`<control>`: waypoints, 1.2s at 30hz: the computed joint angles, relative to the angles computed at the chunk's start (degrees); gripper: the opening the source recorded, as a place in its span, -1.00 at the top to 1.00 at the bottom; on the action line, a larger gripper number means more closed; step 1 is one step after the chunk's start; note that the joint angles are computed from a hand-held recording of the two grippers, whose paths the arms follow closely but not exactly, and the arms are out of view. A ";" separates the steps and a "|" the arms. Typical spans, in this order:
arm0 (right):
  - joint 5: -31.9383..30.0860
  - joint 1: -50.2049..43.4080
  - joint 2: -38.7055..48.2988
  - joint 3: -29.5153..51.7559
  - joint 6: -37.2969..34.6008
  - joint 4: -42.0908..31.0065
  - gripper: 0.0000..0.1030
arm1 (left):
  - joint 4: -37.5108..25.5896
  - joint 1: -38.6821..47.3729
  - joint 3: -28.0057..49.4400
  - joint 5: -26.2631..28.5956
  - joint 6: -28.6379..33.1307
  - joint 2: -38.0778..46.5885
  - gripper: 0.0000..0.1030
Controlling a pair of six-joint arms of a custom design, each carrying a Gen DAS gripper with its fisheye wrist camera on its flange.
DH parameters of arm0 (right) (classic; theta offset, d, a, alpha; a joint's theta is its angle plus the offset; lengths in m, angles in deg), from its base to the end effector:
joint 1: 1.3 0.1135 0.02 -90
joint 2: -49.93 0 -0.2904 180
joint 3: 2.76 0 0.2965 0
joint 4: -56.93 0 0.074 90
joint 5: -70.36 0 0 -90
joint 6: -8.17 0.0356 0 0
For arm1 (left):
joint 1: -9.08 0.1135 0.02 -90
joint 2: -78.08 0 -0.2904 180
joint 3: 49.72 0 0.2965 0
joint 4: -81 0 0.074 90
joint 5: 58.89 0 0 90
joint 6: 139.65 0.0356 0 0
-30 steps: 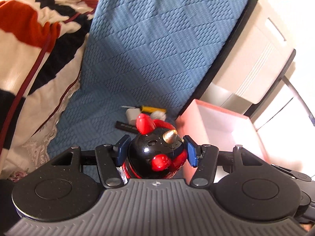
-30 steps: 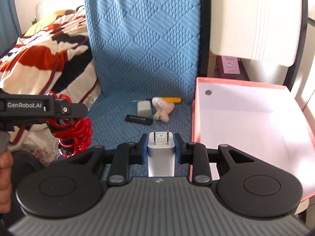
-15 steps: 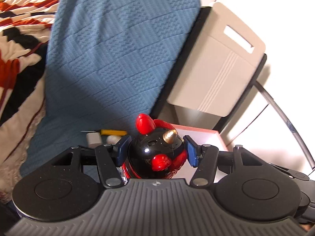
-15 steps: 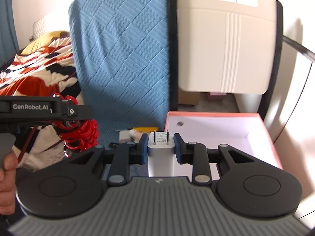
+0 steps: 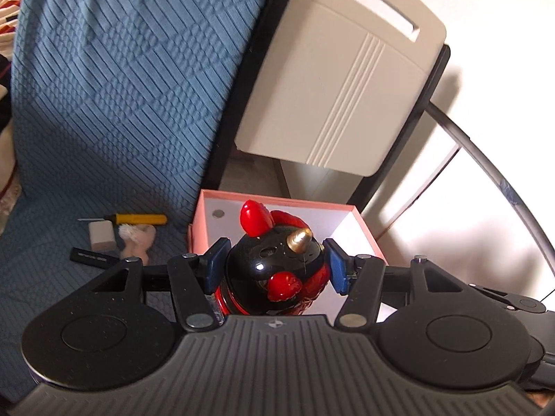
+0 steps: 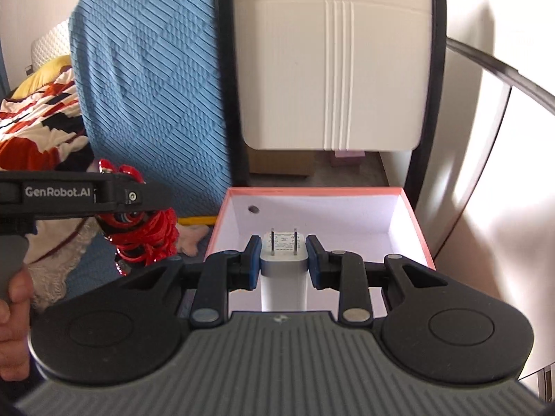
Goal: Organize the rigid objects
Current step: 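Lift the red toy with the left tool while the right tool carries the charger to the pink box, then open the left tool to drop the red toy while the right tool releases the charger into the box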
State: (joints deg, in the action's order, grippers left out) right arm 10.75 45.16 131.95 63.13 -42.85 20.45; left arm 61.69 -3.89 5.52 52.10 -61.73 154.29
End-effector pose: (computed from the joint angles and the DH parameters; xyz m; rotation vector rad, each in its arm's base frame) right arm 0.2391 0.2254 0.2355 0.0614 2.3261 0.0696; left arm 0.2987 -0.0819 0.2201 0.2145 2.2899 -0.6446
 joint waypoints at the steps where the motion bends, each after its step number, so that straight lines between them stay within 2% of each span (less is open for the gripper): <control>1: -0.47 -0.50 -0.08 -1.01 0.03 0.58 0.40 | 0.59 -0.86 -0.17 -0.52 -0.26 0.79 -0.24; 7: -5.05 -4.09 0.04 -7.04 0.62 3.96 0.40 | 4.05 -6.48 -0.17 -4.05 -1.22 7.06 -0.24; 17: -12.20 -7.54 6.21 -12.83 2.58 8.43 0.40 | 8.04 -12.51 0.41 -6.89 -1.87 18.25 -0.24; 25: -14.82 -8.16 8.95 -14.11 2.89 10.81 0.42 | 7.91 -12.12 1.37 -5.10 -2.04 22.09 -0.24; 31: -14.55 -8.49 8.36 -12.87 2.21 9.52 0.42 | 7.84 -11.14 0.94 -4.68 -1.36 20.50 -0.26; 36: -12.52 -7.45 5.88 -11.10 1.83 7.39 0.42 | 6.60 -9.55 -0.37 -4.98 0.06 15.18 -0.26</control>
